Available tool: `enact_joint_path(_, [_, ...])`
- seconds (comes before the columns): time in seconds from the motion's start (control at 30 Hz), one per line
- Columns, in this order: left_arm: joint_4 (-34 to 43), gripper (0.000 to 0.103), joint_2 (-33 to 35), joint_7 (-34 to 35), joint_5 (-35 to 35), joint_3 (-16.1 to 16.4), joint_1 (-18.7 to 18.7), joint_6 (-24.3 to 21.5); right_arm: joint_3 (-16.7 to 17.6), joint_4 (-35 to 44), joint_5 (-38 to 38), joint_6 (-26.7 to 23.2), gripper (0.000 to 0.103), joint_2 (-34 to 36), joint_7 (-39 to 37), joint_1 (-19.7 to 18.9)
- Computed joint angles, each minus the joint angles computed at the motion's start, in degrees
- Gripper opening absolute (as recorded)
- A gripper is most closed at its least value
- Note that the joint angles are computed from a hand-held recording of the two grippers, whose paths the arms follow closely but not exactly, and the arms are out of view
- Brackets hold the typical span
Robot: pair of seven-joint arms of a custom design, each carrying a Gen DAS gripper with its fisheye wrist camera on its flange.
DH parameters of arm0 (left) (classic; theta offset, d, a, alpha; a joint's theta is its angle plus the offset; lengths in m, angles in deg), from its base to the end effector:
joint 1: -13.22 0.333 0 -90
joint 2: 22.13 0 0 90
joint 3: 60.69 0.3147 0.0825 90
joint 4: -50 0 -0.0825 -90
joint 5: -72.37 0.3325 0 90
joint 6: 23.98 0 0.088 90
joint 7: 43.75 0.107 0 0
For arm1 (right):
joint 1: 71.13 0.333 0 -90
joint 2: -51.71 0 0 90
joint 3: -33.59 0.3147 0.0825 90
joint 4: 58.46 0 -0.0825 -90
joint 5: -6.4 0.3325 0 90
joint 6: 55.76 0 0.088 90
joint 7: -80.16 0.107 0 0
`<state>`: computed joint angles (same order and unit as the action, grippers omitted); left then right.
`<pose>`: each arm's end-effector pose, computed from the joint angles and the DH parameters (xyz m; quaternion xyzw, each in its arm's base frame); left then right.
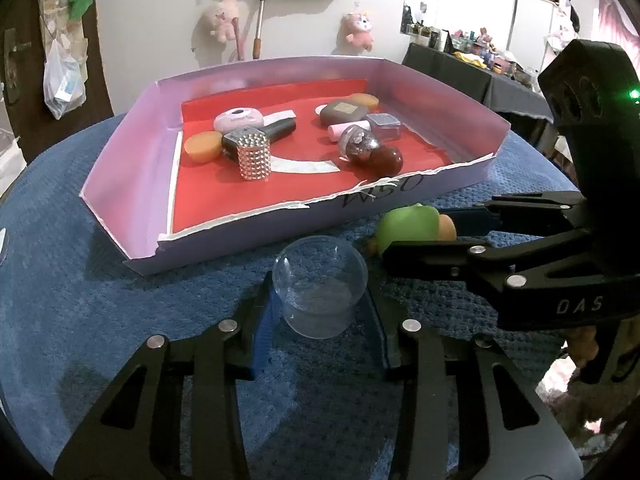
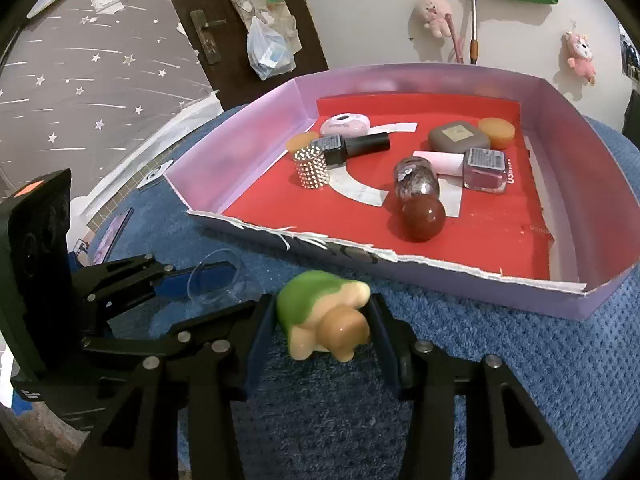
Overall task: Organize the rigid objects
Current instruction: 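Grasp the clear glass cup with left tool while right tool grasps the green figurine, then carry the glass cup with left tool into the box while right tool carries the figurine in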
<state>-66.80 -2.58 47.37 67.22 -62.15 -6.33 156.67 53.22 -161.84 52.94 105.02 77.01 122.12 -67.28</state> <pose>0.5726 -0.2097 0.4029 -0.5530 0.7429 -0.3198 0.1998 0.6116 0.1966 0.3922 -0.7882 0.4841 -0.0488 0.3769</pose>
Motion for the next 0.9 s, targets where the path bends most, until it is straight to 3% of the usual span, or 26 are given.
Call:
enact_joint_path(0.3, [-1.1,0.037,-1.7,1.4,-1.0,-1.8,1.5,1.4,1.0,-2.1,7.0,-0.9,0.049,-3.1,-6.0,-1.4])
enact_joint_path(0.57, [-1.3,0.037,-3.2,2.7,-2.0,-2.3,1.6,2.9,-2.4,-3.3,14.8,-2.9,0.049,-6.7,-12.0,0.7])
enact_joint_path(0.77, [-0.1,0.037,-3.2,4.3,-3.8,-4.9,4.0,3.1,-5.3,-3.1,18.7,-4.6,0.049,-8.2,-14.6,2.5])
enact_joint_path(0.9, [1.3,0.037,-2.7,4.7,-4.1,-4.3,3.7,2.9,-6.7,-2.4,19.5,-5.2,0.049,-8.3,-14.9,3.5])
